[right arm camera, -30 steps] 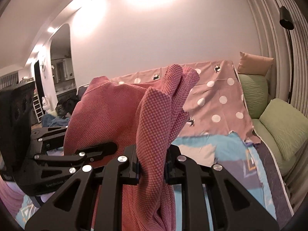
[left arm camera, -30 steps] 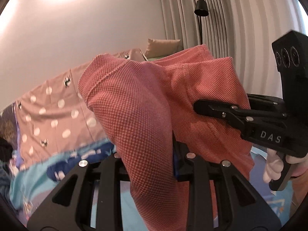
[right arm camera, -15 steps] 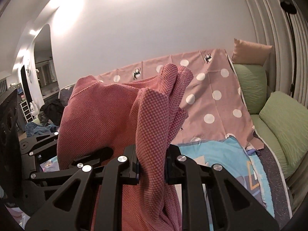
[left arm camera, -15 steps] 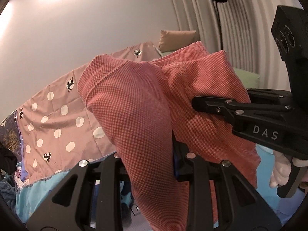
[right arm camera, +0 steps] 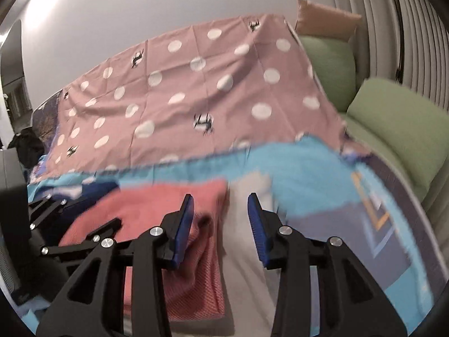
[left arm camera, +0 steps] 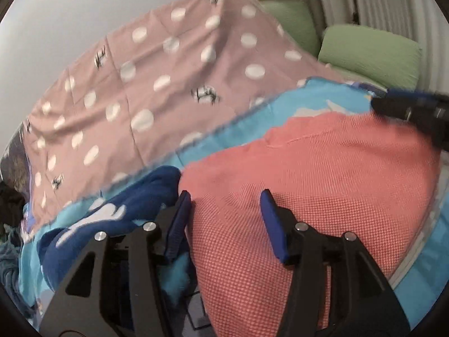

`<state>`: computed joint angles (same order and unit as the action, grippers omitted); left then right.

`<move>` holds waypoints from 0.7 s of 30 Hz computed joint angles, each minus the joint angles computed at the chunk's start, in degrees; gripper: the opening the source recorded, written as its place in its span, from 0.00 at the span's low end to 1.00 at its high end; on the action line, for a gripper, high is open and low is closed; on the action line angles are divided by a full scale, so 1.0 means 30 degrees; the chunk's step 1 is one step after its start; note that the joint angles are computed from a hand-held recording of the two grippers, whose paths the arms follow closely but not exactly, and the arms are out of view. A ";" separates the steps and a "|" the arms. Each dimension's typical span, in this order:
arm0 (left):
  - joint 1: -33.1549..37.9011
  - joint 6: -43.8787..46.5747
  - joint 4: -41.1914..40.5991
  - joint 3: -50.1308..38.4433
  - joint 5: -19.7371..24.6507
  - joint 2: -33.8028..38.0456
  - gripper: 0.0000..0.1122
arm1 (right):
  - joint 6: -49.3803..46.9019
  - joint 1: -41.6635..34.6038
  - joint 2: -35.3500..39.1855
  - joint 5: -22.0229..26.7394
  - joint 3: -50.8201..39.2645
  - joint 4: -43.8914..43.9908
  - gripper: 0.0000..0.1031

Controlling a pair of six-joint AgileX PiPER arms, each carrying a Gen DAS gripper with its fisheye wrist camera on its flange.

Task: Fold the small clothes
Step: 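Lift the folded sweater with both tools and carry it toward the clothes stack, then lower the sweater onto the folded clothes stack and open both tools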

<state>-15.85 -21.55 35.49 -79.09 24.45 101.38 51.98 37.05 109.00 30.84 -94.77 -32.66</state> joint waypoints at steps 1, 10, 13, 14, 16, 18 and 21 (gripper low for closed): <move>-0.0103 -0.1052 0.1146 0.0411 -0.0241 -0.0117 0.47 | 0.0552 0.0312 -0.0087 0.0047 0.0591 -0.0348 0.39; 0.0235 0.0508 -0.1912 0.3824 -0.1377 -0.3558 0.63 | 0.7699 0.3323 -0.4275 0.0775 0.6787 -0.7090 0.43; -0.0482 -0.1007 -0.1145 0.6958 -0.2385 -0.6692 0.73 | 1.0658 0.5772 -0.6150 0.2633 0.8918 -0.9619 0.48; -0.0922 -0.2819 0.0424 0.7880 -0.2507 -0.7643 0.75 | 1.1884 0.6844 -0.6801 0.3448 0.9637 -1.0459 0.50; -0.2094 -0.6638 0.3452 1.0011 -0.2292 -1.0194 0.78 | 1.3645 0.8657 -0.7858 0.4663 1.0747 -1.1397 0.53; -0.3354 -0.8356 0.4185 1.1373 -0.1347 -1.2290 0.81 | 1.4852 1.0743 -0.8771 0.6208 1.1562 -1.1636 0.54; -0.6113 -1.0933 0.5382 1.2822 0.1313 -1.5108 0.85 | 1.6610 1.3696 -0.9471 0.8904 1.2173 -1.1674 0.54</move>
<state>-34.19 -54.35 51.63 -40.62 28.39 56.05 101.80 78.14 80.59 57.55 -58.25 -67.68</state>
